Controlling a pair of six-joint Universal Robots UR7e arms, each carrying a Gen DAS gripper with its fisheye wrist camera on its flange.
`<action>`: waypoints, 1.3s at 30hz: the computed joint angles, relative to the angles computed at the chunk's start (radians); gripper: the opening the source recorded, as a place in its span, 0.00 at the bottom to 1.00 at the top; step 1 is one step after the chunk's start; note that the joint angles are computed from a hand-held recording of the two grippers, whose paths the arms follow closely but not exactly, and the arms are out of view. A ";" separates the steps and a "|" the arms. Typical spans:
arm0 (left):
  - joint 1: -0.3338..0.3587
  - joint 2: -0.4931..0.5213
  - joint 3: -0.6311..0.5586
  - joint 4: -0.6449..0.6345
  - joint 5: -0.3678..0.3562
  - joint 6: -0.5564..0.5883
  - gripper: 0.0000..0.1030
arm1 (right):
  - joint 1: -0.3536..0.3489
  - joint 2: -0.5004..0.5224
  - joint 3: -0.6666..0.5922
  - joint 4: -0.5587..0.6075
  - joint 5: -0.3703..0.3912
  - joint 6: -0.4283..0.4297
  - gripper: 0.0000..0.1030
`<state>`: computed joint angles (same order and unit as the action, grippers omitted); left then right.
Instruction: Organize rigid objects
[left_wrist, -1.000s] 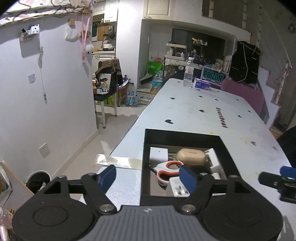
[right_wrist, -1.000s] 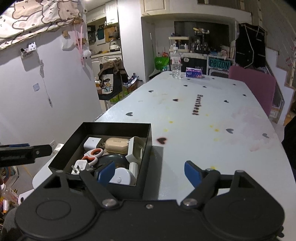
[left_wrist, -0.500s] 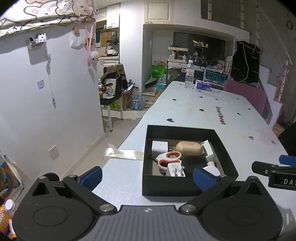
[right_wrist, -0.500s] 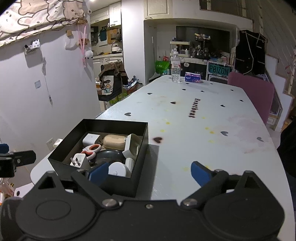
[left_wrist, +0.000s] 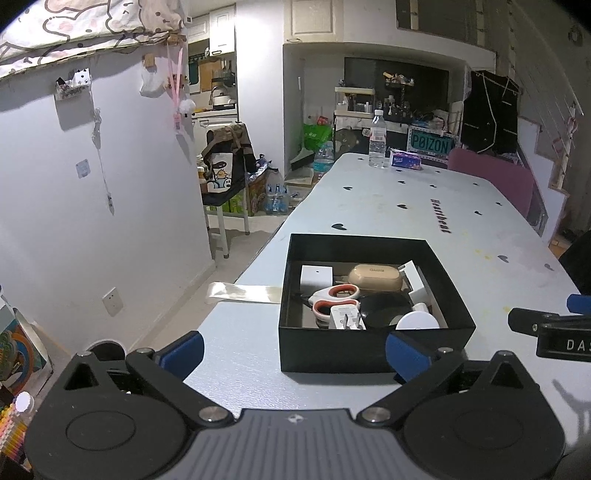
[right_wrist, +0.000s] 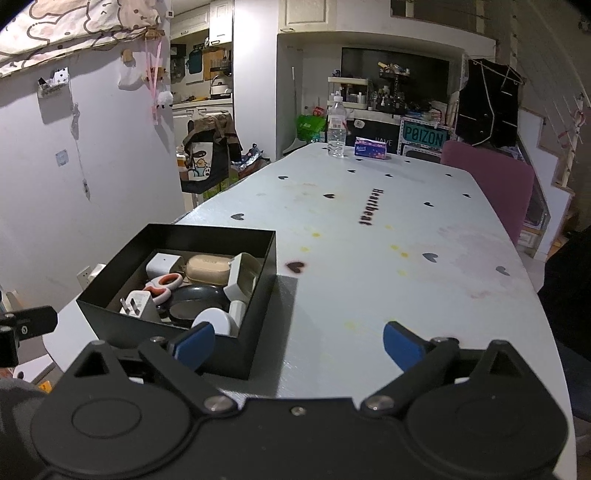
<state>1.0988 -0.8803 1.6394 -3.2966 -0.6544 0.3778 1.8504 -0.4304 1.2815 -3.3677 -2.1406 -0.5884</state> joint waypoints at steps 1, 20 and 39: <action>0.000 0.001 0.000 -0.001 0.003 0.000 1.00 | 0.000 0.000 0.001 -0.002 0.000 -0.003 0.96; -0.002 0.017 -0.009 -0.032 0.029 0.018 1.00 | 0.002 -0.001 0.006 -0.012 0.001 -0.010 0.96; -0.005 0.024 -0.014 -0.034 0.031 0.026 1.00 | 0.002 -0.003 0.009 -0.014 0.002 -0.010 0.96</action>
<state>1.0942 -0.8565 1.6252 -3.3301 -0.6230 0.4037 1.8524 -0.4336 1.2900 -3.3814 -2.1389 -0.5986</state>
